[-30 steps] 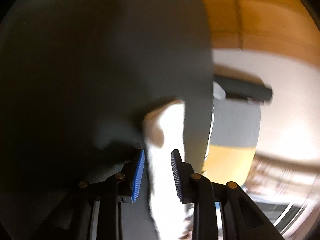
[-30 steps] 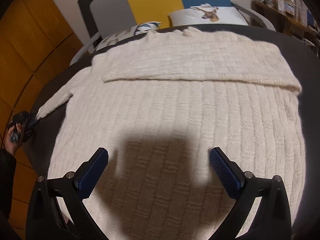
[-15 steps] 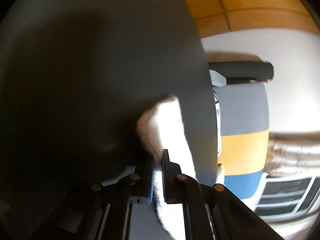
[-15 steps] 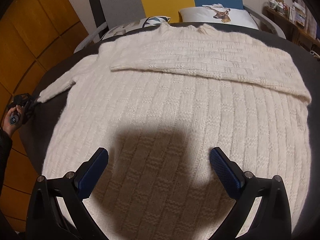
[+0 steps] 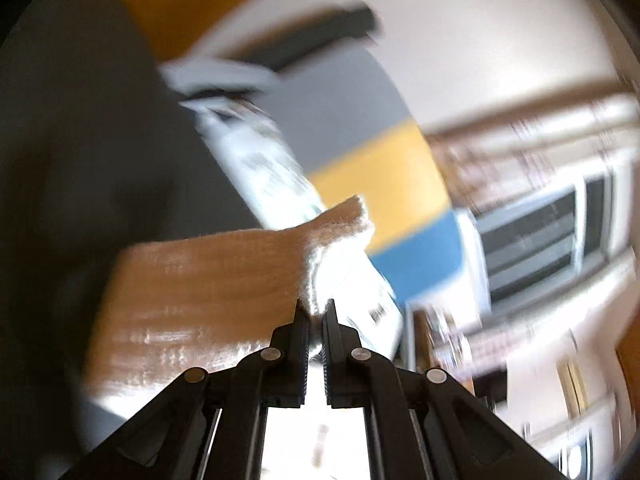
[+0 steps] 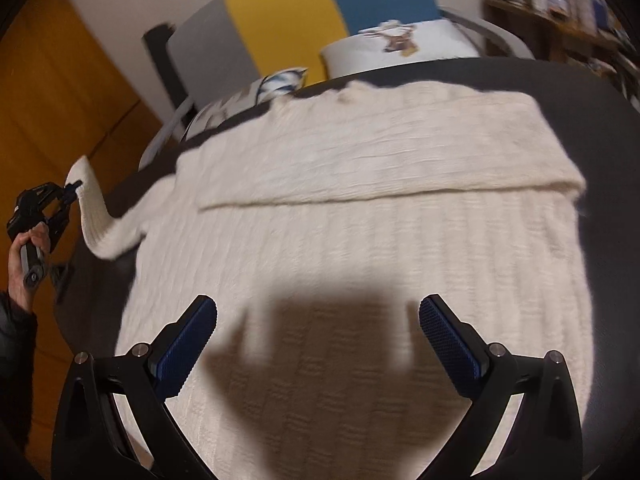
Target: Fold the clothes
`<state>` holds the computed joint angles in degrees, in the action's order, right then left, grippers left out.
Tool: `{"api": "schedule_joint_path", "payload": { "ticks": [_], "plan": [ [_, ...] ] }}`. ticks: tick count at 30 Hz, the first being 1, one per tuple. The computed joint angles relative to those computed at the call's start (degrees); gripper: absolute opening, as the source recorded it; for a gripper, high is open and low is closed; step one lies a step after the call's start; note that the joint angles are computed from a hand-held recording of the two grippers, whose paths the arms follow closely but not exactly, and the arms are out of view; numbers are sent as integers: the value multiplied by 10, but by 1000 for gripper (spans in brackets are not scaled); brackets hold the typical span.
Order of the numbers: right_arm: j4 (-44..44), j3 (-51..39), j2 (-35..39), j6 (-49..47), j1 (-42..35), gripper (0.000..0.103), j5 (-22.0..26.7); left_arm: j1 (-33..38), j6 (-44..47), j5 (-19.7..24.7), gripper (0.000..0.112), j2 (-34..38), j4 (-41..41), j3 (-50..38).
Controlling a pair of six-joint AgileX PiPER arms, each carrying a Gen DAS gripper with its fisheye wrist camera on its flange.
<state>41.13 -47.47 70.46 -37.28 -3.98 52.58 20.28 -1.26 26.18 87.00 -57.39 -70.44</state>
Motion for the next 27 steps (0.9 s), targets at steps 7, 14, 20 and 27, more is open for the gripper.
{"api": "schedule_joint_path", "payload": {
  "ticks": [7,14,20,27],
  "plan": [
    [40,7,9,-73,-111,103,44,-230,-199,-34,4,153,180,-216],
    [76,15,47,-143,-190,103,80,-414,-439,2,4,265,431,-389],
    [102,12,71,-191,-235,103,117,-449,-444,100,4,386,453,-548],
    [93,18,65,-214,-228,103,113,-460,-435,191,4,474,465,-664]
  ]
}}
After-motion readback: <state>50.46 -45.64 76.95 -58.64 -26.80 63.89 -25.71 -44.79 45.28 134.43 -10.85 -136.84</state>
